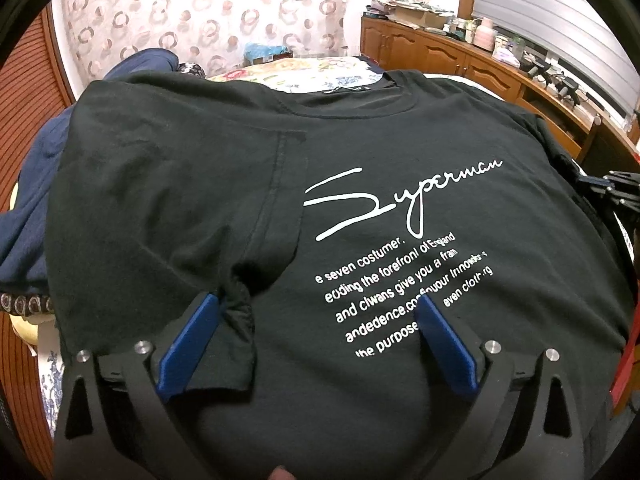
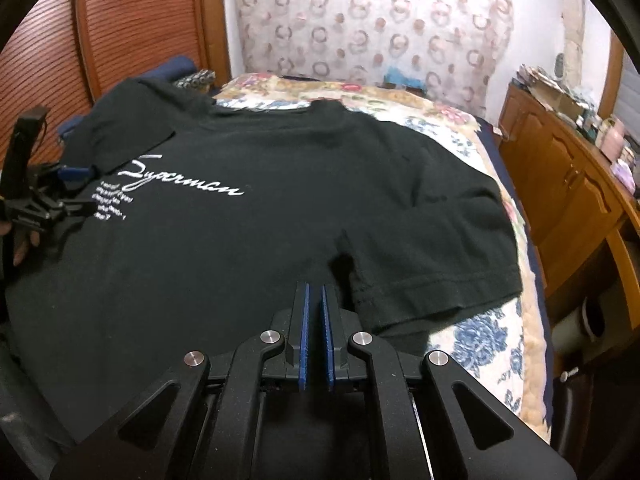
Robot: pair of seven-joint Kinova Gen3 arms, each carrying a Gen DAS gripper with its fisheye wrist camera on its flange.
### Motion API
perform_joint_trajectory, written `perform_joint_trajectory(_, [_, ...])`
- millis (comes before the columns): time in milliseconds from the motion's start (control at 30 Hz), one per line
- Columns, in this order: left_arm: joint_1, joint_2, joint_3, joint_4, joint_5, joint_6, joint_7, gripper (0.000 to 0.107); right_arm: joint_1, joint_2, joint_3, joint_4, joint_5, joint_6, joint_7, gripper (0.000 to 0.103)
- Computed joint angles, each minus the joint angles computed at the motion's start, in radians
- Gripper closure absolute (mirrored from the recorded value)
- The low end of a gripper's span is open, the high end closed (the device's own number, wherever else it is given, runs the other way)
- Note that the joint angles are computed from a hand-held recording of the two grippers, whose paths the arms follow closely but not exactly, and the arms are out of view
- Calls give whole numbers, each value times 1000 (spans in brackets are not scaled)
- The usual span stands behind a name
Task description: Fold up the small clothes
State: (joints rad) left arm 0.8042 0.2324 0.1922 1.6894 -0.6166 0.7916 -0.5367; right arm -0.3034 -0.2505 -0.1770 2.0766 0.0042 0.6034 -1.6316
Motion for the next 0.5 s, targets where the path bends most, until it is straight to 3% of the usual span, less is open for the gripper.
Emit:
perform_joint_trajectory(100, [0,0,0,0,0,0,0,8,18,-38,2,4,10,-1,-21,86])
perform_joint_trajectory(233, [5,-3,-1,3,-10,1,2,8,82,-86,-3,0,55,-2,-59,55])
perform_joint_trajectory(500, [28,-62,6,52,-127,-25,142,8,170,6,23,-29,135,5,-122,54])
